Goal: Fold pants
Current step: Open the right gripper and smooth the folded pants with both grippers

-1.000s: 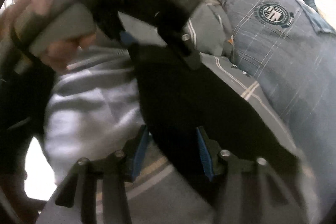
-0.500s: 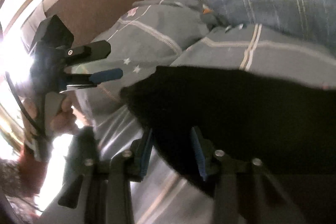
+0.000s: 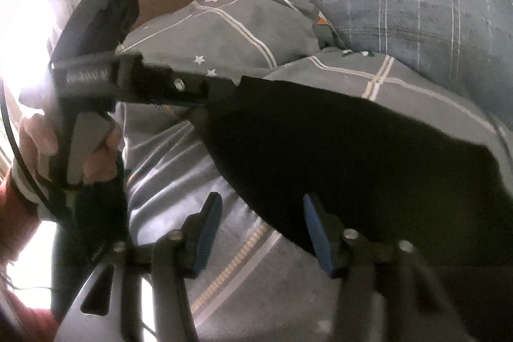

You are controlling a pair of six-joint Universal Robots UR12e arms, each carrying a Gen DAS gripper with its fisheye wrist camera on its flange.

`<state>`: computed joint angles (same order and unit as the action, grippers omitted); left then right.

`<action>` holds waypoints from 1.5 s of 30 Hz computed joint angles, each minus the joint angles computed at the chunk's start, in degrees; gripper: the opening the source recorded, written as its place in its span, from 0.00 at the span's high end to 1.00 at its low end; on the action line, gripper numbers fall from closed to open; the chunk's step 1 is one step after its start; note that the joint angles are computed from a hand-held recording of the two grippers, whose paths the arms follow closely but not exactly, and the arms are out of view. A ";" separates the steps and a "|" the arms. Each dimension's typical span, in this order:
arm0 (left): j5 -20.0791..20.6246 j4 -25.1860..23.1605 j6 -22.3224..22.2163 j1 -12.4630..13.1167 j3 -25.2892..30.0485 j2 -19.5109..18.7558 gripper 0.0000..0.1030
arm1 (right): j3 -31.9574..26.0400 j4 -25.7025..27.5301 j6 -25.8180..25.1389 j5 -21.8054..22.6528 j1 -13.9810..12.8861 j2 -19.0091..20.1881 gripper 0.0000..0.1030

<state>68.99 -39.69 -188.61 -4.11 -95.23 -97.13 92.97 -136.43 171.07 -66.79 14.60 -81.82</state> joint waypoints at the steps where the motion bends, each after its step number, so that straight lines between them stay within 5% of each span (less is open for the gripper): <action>1: 0.90 -0.59 0.41 -0.37 0.07 -0.28 0.05 | 0.38 -0.39 0.73 0.62 -0.23 -0.14 0.48; 5: 4.96 -3.33 0.56 -1.49 0.66 -1.35 0.06 | 1.20 -0.07 2.90 2.82 -1.29 -0.99 0.48; 9: 5.10 -3.03 -0.55 -1.61 0.94 -0.93 0.06 | 3.27 -3.16 5.28 -0.30 -2.81 -3.48 0.46; 23: 8.45 4.53 0.86 -6.45 3.76 -1.06 0.05 | 12.62 -0.82 22.81 -23.16 -14.21 -16.35 0.41; 32: 4.00 0.85 4.56 -8.32 7.40 -3.73 0.04 | 16.77 -0.78 28.52 -20.58 -20.41 -21.14 0.39; 45: -1.58 -4.78 11.12 -12.73 20.12 -14.44 0.04 | 18.20 0.19 32.62 -19.01 -21.15 -21.74 0.34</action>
